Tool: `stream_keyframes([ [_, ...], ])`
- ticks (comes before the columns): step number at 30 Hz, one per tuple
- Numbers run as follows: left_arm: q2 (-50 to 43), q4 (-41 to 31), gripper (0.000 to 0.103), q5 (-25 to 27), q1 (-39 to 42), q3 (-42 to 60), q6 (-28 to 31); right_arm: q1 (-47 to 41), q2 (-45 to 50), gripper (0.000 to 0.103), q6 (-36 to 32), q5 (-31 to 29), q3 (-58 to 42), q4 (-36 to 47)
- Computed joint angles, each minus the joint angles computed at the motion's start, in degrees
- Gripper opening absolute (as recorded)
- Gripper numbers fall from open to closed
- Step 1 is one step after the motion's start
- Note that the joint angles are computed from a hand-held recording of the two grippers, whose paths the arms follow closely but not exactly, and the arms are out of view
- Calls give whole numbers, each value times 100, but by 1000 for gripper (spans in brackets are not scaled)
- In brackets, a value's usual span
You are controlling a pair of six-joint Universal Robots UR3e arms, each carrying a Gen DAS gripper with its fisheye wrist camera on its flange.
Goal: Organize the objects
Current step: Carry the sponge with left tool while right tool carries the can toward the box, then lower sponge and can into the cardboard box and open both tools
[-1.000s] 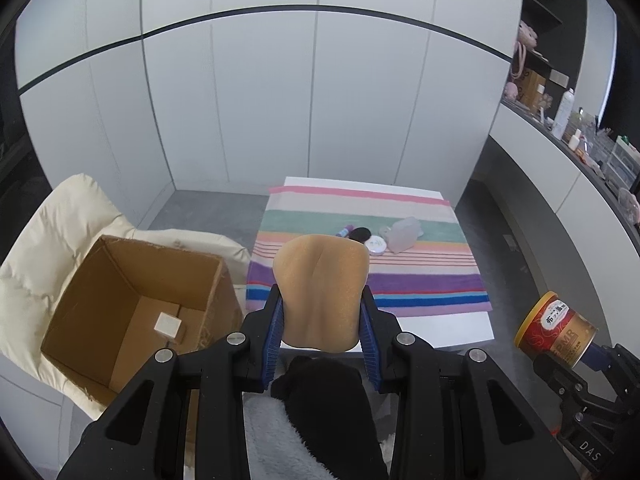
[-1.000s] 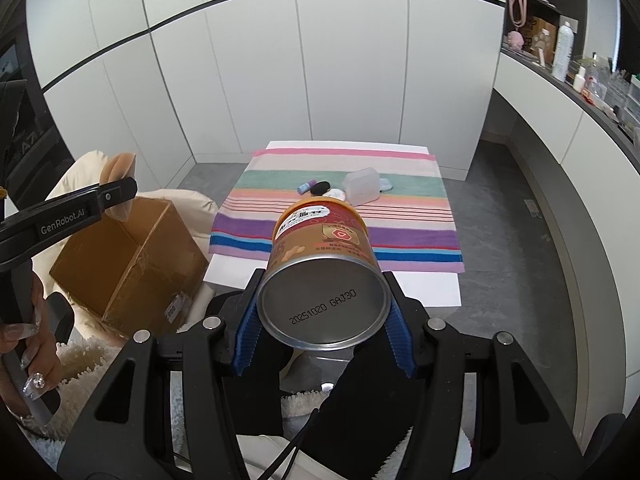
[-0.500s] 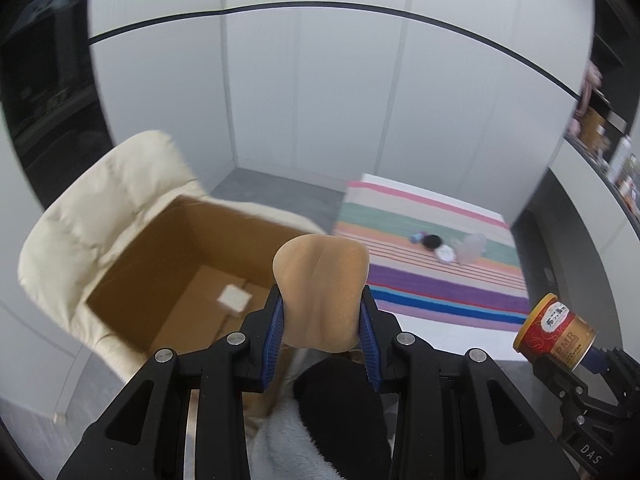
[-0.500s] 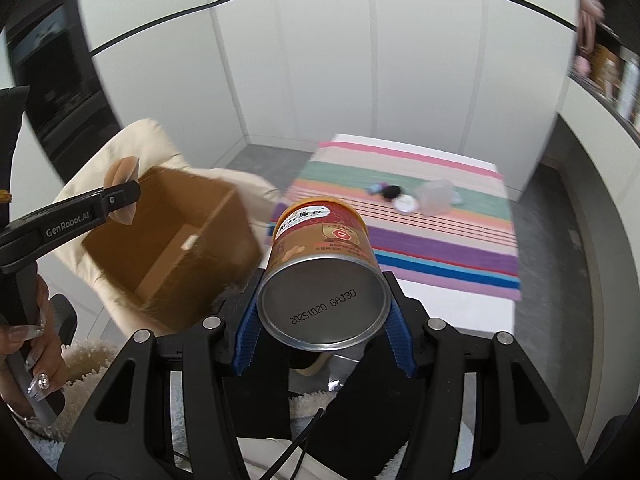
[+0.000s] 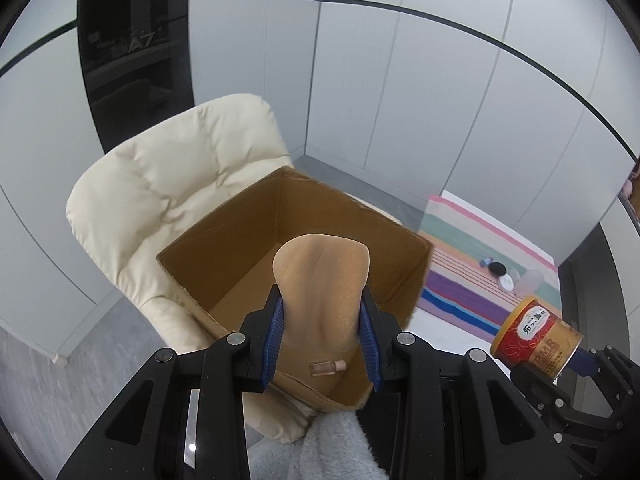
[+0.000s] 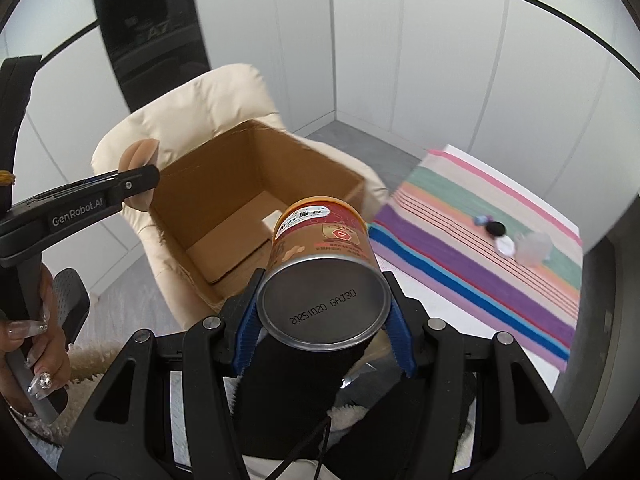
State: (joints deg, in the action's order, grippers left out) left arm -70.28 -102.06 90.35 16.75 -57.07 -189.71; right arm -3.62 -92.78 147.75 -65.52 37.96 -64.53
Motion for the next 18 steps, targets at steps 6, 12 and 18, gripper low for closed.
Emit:
stream_keyframes([
  [6, 22, 284, 36, -249, 369, -548, 166, 722, 597, 57, 400, -420, -308, -444],
  [12, -156, 672, 36, -334, 457, -1068, 139, 1256, 1482, 57, 712, -769, -925, -699],
  [18, -505, 1123, 36, -91, 422, -1543, -11, 1660, 2636, 57, 865, -994, -1989, -717],
])
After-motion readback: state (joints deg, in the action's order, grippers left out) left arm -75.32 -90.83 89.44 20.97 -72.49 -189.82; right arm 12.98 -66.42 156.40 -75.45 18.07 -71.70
